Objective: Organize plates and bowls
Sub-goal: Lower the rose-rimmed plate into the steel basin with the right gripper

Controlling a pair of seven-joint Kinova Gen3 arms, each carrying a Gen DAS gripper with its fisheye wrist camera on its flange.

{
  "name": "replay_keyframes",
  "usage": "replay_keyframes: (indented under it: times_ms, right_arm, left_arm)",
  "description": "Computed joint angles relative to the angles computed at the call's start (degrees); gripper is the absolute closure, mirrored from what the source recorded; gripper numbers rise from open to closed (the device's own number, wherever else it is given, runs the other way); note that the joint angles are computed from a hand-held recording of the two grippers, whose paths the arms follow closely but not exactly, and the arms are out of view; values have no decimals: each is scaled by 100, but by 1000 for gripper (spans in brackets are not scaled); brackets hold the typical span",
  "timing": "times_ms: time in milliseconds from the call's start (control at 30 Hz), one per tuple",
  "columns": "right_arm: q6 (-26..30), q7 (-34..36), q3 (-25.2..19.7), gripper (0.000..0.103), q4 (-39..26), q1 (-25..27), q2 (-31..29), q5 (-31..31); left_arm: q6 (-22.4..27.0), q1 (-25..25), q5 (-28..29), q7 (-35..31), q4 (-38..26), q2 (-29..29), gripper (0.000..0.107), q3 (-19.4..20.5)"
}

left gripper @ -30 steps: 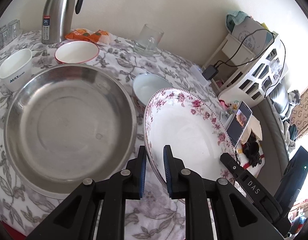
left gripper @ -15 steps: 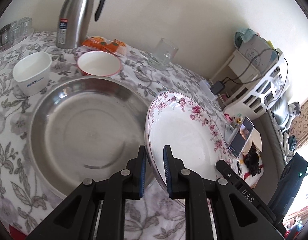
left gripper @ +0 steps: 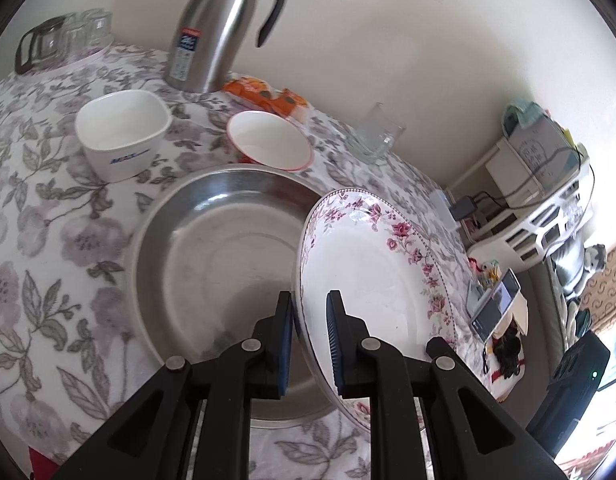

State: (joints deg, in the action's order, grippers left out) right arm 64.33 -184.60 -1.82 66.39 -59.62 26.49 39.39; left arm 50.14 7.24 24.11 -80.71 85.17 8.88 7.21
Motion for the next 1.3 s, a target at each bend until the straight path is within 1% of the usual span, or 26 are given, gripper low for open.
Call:
replay_keyframes:
  times_ms: [133, 267, 433, 567, 667, 833, 1033, 1300]
  right_arm:
    - [-40, 198, -32, 90, -295, 23, 199, -118]
    - [10, 594, 5, 90, -735, 11, 475, -321]
    - [125, 1102, 111, 90, -1258, 11, 801, -644]
    - [182, 1389, 221, 90, -1494, 32, 968, -848]
    - [167, 1520, 276, 90, -1542, 85, 1027, -977]
    - [89, 1637, 341, 90, -1554, 169, 1091, -1107]
    - [198, 1841, 396, 90, -1692, 229, 1208, -1167]
    - [141, 1987, 399, 90, -1639, 300, 1230, -1280]
  left_arm:
    - [56, -210, 226, -81, 78, -23, 90, -88]
    - [113, -438, 455, -129, 185, -49, 90, -184]
    - [187, -623, 543, -61, 249, -16, 90, -267]
    - [306, -633, 386, 78, 113, 143, 91, -265]
    - [353, -631, 314, 133, 13, 268, 90, -232]
    - [332, -694, 429, 101, -37, 405, 91, -180]
    - [346, -721, 503, 114, -123, 610, 90, -124]
    - [529, -630, 270, 343, -293, 772, 91, -107]
